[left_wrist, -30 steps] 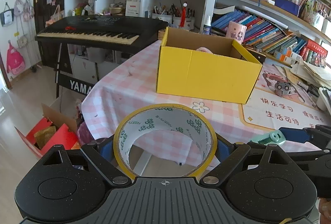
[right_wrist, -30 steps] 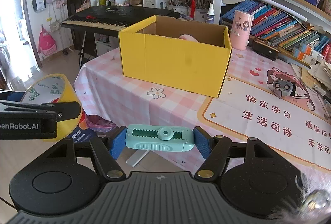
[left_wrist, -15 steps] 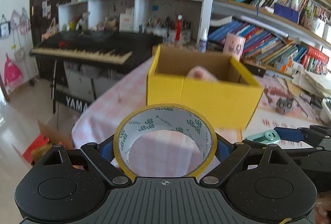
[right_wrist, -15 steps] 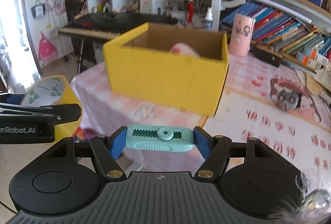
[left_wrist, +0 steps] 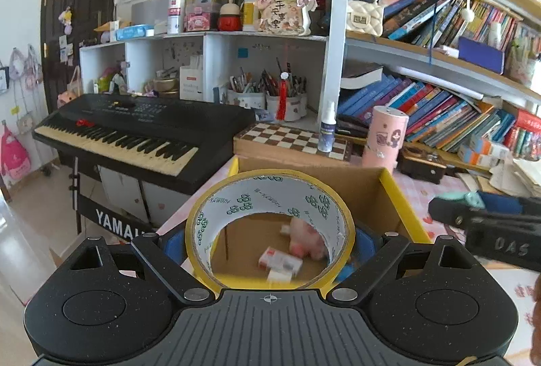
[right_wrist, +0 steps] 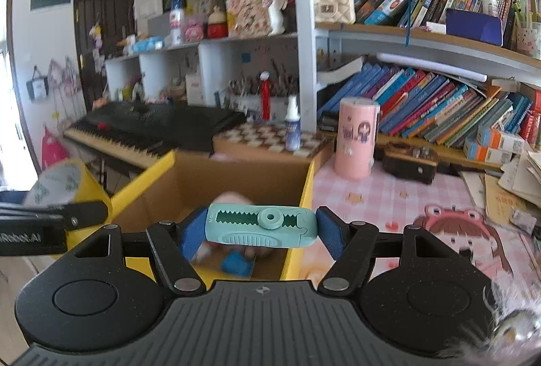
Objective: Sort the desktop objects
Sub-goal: 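Open the left gripper to drop the tape roll in the box while the right gripper releases the green clip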
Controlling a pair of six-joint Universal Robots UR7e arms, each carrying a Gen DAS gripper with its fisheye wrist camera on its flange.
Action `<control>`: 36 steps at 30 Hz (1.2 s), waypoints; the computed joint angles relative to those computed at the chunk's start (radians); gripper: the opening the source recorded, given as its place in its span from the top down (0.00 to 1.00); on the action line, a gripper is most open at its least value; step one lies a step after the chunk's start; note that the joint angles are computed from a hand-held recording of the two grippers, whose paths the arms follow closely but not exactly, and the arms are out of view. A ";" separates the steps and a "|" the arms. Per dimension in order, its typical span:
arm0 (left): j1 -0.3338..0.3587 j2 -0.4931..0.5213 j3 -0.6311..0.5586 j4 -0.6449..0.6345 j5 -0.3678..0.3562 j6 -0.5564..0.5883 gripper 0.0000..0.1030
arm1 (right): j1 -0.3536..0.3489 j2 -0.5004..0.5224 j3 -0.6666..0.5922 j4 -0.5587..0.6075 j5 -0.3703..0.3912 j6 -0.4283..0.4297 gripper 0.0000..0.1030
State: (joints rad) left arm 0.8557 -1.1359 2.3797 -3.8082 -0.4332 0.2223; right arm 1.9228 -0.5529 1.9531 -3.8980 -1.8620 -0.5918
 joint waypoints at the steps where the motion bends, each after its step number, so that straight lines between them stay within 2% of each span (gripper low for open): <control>1: 0.013 0.019 -0.025 -0.003 -0.008 0.026 0.10 | -0.007 -0.001 -0.019 0.015 0.012 0.002 0.35; 6: 0.070 0.080 -0.120 0.088 -0.056 0.051 0.10 | -0.030 0.001 -0.092 0.089 0.063 -0.002 0.35; 9: 0.102 0.116 -0.168 0.146 -0.075 0.046 0.10 | -0.042 0.003 -0.144 0.180 0.103 -0.019 0.35; 16: 0.181 0.107 -0.236 0.460 -0.144 -0.167 0.10 | -0.061 0.020 -0.275 0.390 0.144 0.001 0.35; 22: 0.215 0.095 -0.269 0.628 -0.193 -0.277 0.10 | -0.068 0.044 -0.349 0.516 0.166 -0.016 0.35; 25: 0.222 0.097 -0.284 0.686 -0.196 -0.294 0.10 | -0.064 0.060 -0.382 0.569 0.163 -0.037 0.35; 30: 0.232 0.088 -0.292 0.794 -0.211 -0.365 0.10 | -0.061 0.081 -0.428 0.633 0.164 -0.022 0.35; 36: 0.216 0.094 -0.281 0.762 -0.162 -0.361 0.10 | -0.056 0.098 -0.465 0.708 0.150 -0.063 0.35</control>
State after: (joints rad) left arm 1.0713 -1.0423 2.0990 -3.0460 -0.5955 -0.1391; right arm 1.8665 -0.4549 1.4877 -3.1897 -1.7121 -0.6544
